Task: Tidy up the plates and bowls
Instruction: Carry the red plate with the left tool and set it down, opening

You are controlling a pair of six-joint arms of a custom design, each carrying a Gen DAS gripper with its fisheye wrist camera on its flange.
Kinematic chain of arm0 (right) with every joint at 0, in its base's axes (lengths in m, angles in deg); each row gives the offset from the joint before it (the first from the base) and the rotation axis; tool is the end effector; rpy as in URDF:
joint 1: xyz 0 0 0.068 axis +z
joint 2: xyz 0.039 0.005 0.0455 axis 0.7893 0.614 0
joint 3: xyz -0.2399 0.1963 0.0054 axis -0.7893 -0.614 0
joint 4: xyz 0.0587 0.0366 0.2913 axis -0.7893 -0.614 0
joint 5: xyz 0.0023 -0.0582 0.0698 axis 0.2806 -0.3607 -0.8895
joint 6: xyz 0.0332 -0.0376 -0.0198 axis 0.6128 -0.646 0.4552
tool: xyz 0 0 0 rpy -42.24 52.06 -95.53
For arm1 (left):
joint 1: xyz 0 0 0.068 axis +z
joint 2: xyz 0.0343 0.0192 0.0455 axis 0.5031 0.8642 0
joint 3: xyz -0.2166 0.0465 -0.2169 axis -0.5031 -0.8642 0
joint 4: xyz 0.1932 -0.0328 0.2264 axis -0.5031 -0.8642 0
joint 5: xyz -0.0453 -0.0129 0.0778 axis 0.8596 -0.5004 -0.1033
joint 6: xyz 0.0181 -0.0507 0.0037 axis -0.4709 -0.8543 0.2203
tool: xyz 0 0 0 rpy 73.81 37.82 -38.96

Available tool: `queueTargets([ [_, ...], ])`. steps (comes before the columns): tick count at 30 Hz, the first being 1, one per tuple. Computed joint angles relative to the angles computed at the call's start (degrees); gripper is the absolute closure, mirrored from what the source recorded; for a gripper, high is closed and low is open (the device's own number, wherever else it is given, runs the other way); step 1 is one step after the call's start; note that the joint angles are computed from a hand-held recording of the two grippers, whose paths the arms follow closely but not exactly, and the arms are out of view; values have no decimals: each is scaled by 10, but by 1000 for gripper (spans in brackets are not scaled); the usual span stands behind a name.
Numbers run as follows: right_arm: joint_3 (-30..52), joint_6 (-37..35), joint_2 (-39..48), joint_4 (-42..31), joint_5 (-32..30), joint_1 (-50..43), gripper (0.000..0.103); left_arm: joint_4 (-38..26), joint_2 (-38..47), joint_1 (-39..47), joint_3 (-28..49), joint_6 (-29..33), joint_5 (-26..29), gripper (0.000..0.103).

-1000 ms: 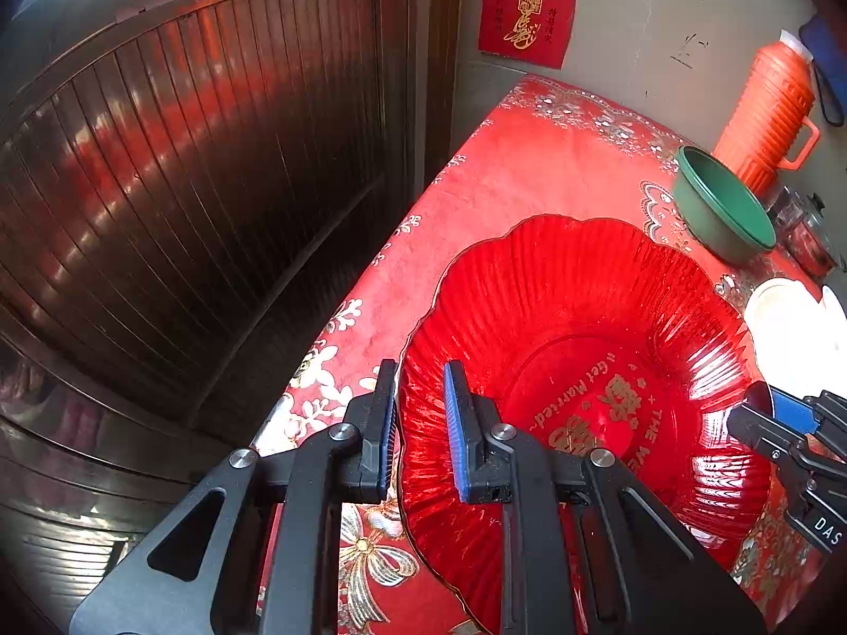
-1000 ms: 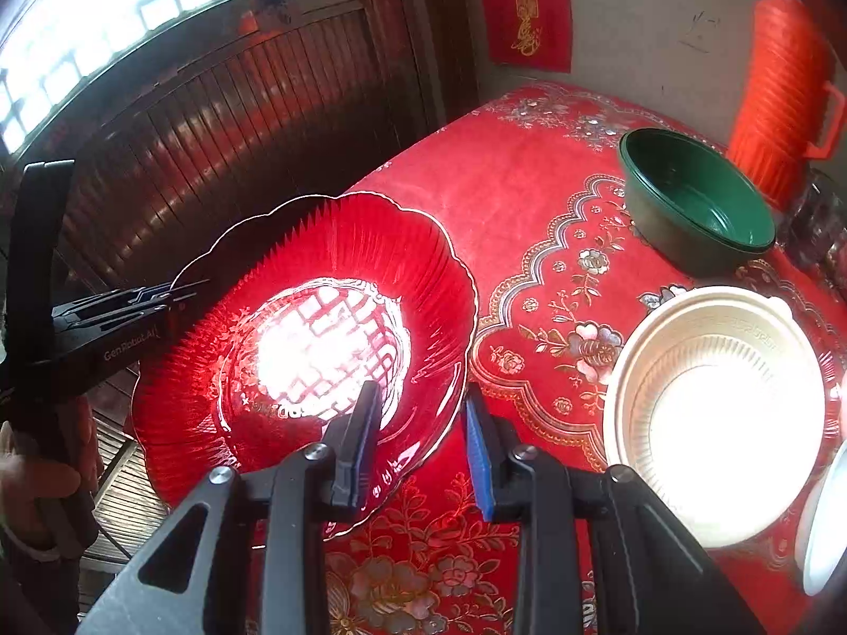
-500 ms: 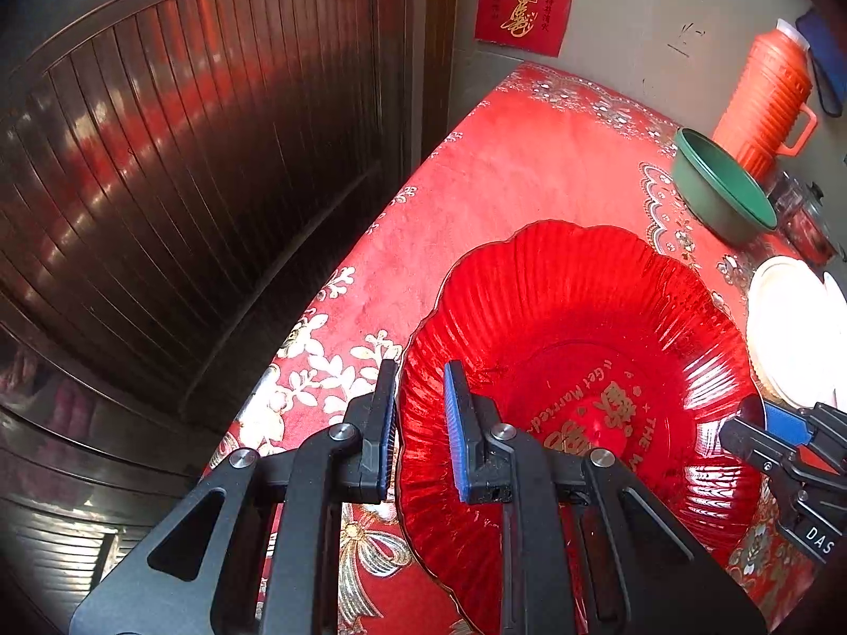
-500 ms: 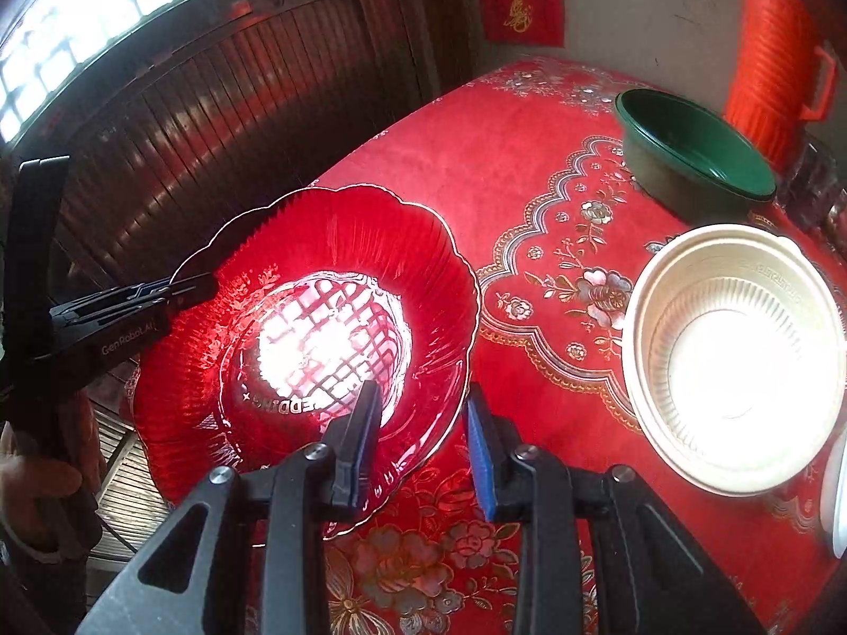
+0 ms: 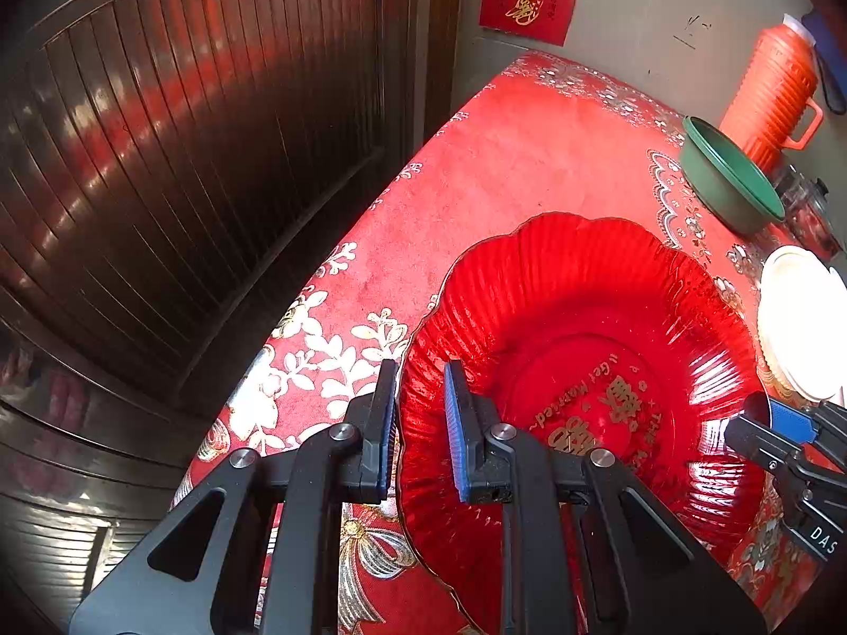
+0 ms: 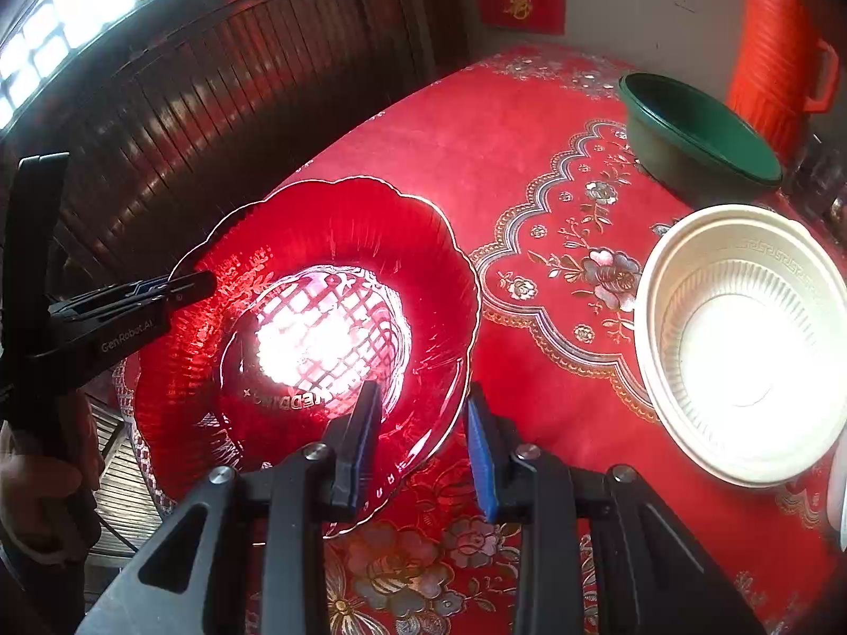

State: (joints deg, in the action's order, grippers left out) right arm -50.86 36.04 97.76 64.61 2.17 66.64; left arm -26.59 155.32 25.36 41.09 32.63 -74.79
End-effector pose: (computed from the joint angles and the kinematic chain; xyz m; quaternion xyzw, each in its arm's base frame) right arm 0.2626 0.0697 0.0681 -0.0369 0.9574 0.0860 0.2732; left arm 0.3107 -0.0278 0.0466 0.0445 0.9570 -0.0329 0.2849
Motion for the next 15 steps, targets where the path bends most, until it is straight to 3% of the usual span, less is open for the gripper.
queueTargets([
  [9, 4, 9, 15, 8, 3, 3, 69, 10, 6, 14, -4, -10, 21, 83],
  [11, 4, 13, 19, 11, 8, 7, 63, 11, 7, 18, -4, -12, 23, 68],
  [13, 2, 15, 18, 17, 13, 6, 55, 23, 5, 23, -11, -15, 28, 46],
  [15, 0, 15, 15, 19, 18, 6, 49, 31, -3, 29, -17, -18, 29, 45],
])
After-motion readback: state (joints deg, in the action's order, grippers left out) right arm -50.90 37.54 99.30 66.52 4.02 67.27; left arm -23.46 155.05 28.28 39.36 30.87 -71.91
